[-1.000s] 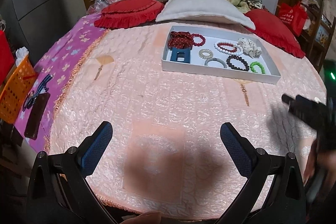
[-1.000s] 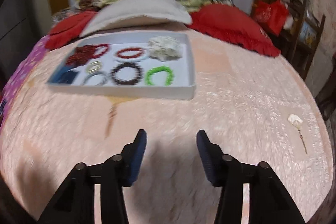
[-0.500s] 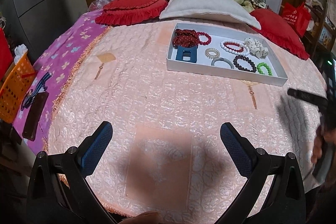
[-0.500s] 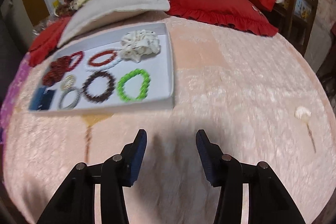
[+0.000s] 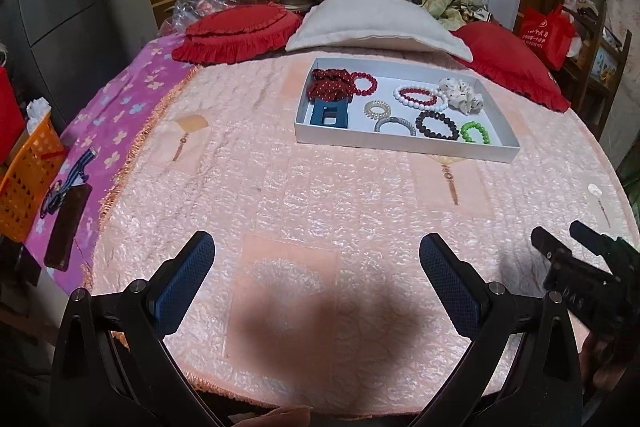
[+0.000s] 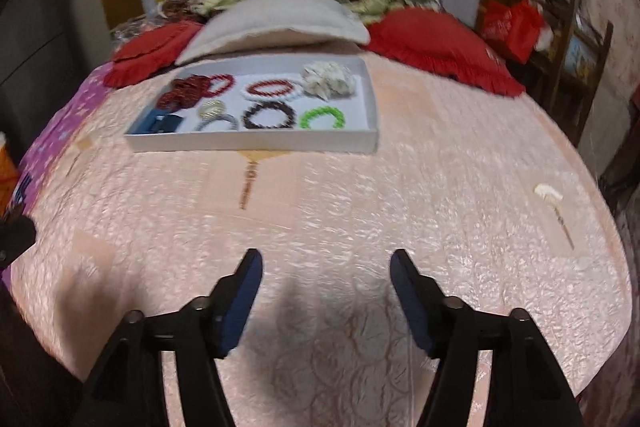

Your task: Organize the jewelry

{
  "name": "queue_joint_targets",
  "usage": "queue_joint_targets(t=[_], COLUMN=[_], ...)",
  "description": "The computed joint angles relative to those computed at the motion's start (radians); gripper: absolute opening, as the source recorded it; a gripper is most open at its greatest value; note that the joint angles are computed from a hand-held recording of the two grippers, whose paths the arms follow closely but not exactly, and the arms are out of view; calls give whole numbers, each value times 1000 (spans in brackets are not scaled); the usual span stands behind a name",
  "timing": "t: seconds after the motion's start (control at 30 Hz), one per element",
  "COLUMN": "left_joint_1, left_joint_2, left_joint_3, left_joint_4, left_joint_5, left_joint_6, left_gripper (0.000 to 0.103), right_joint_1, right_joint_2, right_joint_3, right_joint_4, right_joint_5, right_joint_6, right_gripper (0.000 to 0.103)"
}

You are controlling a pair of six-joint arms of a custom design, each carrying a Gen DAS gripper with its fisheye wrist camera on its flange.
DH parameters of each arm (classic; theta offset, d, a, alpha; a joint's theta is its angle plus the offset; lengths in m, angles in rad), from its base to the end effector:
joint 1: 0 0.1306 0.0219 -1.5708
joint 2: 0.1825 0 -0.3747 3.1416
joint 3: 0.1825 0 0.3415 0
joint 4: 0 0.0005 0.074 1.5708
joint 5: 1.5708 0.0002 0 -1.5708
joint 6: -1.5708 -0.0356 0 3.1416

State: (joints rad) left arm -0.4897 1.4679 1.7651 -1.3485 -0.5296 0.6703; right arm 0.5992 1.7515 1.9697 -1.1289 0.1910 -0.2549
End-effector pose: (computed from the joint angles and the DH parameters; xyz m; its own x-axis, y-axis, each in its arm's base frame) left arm 0.3877 -0.1868 0.5131 -0.7150 -0.2264 -0.6615 -0.3312 0.9429 0.0352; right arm 0.4625 0.3071 0.4686 -0.7466 -0.2101 -0.6312 -0.2783 0.9604 0.0095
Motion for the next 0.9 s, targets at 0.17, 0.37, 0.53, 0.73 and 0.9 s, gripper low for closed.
queue_joint_targets(t=[0.17, 0.37, 0.53, 0.73, 0.9], left_joint_1=[-22, -45, -58, -67, -59], left_joint_2=[-7, -7, -6, -5, -3], left_joint_3=[3, 8, 10, 10, 6], left_joint_4=[-17, -39, -49, -59, -63], left_joint_5=[1, -16, -25, -35, -4], left_joint_6=[14, 35, 38, 60, 80], left_gripper=[103, 103, 103, 103, 103], right_joint_1=[21, 31, 35, 35, 35], right_joint_2=[-35, -66, -78, -82, -87], right_joint_3=[-32, -67, -83, -91, -100], right_joint_4=[26, 42, 45, 52, 56], right_joint_5=[13, 30, 35, 38, 34], right_joint_6=[7, -2, -7, -5, -12], right_gripper=[66, 66, 66, 66, 66])
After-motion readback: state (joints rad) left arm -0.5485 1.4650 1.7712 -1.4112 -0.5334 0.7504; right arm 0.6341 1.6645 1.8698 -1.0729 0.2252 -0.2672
